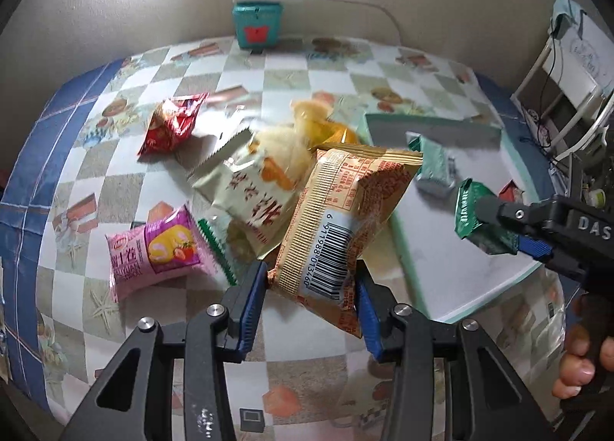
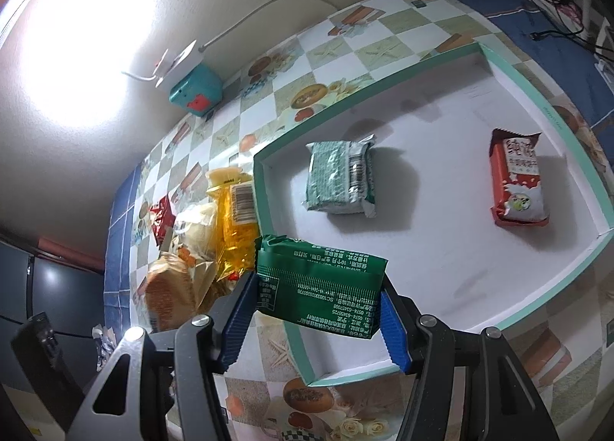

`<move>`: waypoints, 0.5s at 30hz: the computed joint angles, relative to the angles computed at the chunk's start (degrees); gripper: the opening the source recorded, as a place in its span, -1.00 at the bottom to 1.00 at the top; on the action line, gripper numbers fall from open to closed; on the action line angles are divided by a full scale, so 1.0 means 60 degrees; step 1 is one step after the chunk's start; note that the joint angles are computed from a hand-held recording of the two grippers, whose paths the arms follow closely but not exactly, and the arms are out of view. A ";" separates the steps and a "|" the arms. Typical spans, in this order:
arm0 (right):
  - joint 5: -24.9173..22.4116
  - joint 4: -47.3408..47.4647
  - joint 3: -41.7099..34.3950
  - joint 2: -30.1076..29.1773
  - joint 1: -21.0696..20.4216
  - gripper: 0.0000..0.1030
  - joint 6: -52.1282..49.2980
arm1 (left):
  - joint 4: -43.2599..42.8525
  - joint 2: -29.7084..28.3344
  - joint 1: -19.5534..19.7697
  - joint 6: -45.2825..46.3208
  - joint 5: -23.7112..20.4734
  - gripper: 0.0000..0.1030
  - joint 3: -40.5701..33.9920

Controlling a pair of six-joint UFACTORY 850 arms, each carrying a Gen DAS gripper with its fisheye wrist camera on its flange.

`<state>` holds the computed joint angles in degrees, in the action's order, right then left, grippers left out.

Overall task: Organize snacks
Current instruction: 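Lower the orange bread bag and green box into the tray, opening both grippers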

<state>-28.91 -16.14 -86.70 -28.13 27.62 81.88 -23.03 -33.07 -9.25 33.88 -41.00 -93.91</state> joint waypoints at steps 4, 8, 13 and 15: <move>-0.0187 -0.0530 0.0184 0.0183 -0.0050 0.22 0.0581 | -0.0106 0.0218 -0.0173 -0.0034 0.0102 -0.10 0.0105; -0.0854 -0.1341 0.0321 0.0365 -0.0069 0.22 0.1442 | -0.0040 0.0305 -0.0428 -0.0021 0.0121 -0.10 0.0014; -0.1283 -0.1899 0.0661 0.0669 -0.0196 0.22 0.2224 | 0.0550 0.0177 -0.0759 -0.0528 0.0008 -0.10 -0.0413; -0.1397 -0.2067 0.0795 0.0786 -0.0240 0.22 0.2473 | 0.0770 0.0024 -0.0928 -0.0737 -0.0111 -0.10 -0.0648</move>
<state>-37.29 -28.54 -81.93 -23.41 26.18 96.71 -18.41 -32.93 -14.81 29.46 -41.66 -97.80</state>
